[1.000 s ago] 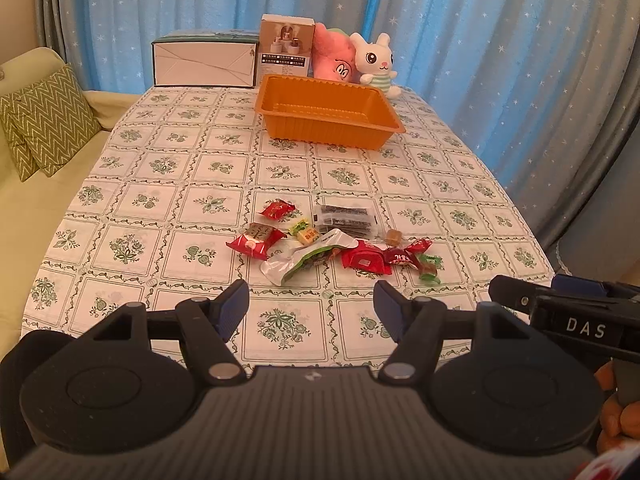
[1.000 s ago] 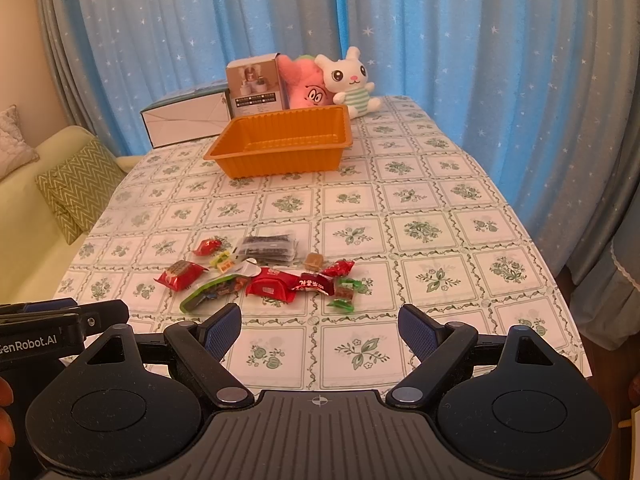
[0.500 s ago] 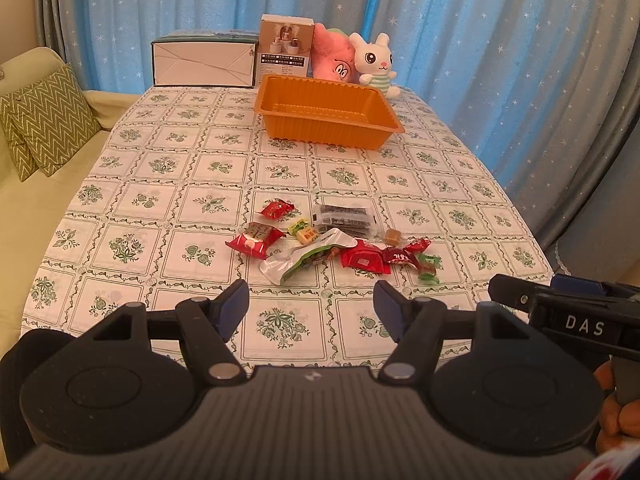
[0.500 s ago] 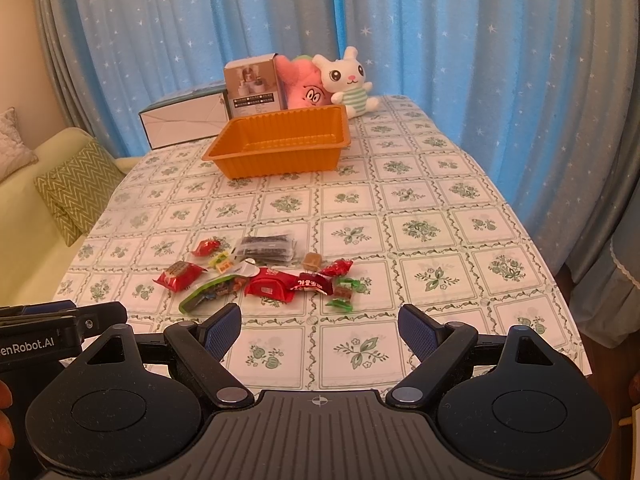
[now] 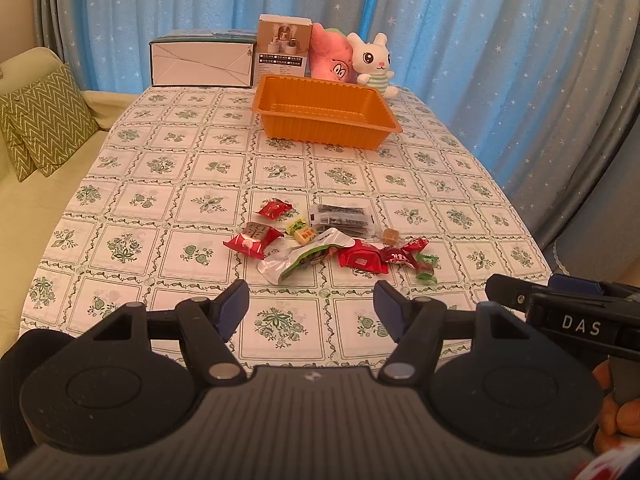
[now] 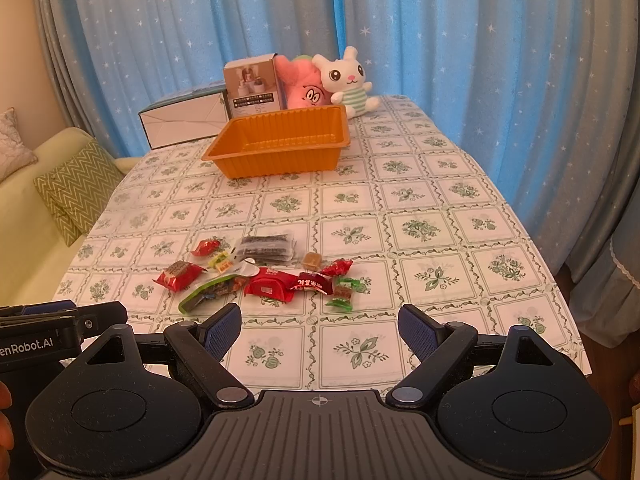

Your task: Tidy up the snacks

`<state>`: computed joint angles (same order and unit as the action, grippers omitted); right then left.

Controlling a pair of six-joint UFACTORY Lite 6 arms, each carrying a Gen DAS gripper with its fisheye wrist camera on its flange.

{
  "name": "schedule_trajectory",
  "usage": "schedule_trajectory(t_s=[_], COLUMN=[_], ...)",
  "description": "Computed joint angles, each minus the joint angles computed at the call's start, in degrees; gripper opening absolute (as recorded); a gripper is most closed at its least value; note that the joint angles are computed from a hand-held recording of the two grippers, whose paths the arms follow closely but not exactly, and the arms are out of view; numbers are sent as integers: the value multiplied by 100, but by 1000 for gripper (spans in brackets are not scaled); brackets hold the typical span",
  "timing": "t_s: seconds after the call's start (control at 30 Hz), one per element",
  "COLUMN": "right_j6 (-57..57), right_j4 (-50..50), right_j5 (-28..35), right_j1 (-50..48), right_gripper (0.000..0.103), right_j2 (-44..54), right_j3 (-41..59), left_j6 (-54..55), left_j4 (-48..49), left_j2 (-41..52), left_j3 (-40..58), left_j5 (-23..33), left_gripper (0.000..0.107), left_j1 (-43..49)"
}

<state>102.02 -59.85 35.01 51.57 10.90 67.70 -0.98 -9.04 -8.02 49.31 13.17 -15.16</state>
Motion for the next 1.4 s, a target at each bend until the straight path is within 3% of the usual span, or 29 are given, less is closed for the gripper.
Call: schedule_trajectory(t_s=[0.17,0.33,0.5,0.87,0.97,1.17,1.4], right_j6=[119,574,1052,1952,2138,2366,2469], right_j4=[-90,-444,-866,-2101,-2342,-2624,-2848], right_j5=[-17,-132,-379,-982,-1188,-1528,-1720], right_j1=[-23,-162,-403,-963,-1157,-1522,-1718], right_gripper=[86,86,86,85,71,67,66], right_j2=[-33,11,191,1136,1430,2047,2553], right_j3=[-83,-292,-483,-209,-28,390,755], left_j6=[-16,704,2220,7317,8344,8810,7405], left_j4=[18,-567,-1803,-5726,-6331,-5913,-3509], left_j2=[62,361,946,2631,3154,4316,5414], left_j3=[34,123,315,1363,1791,2891,4177], left_j5=[17,-98,-269,-208,-171,-287,-81], left_gripper=[66,65,61,51,51,45,37], left_j1=[9,125,280,447,414,293,174])
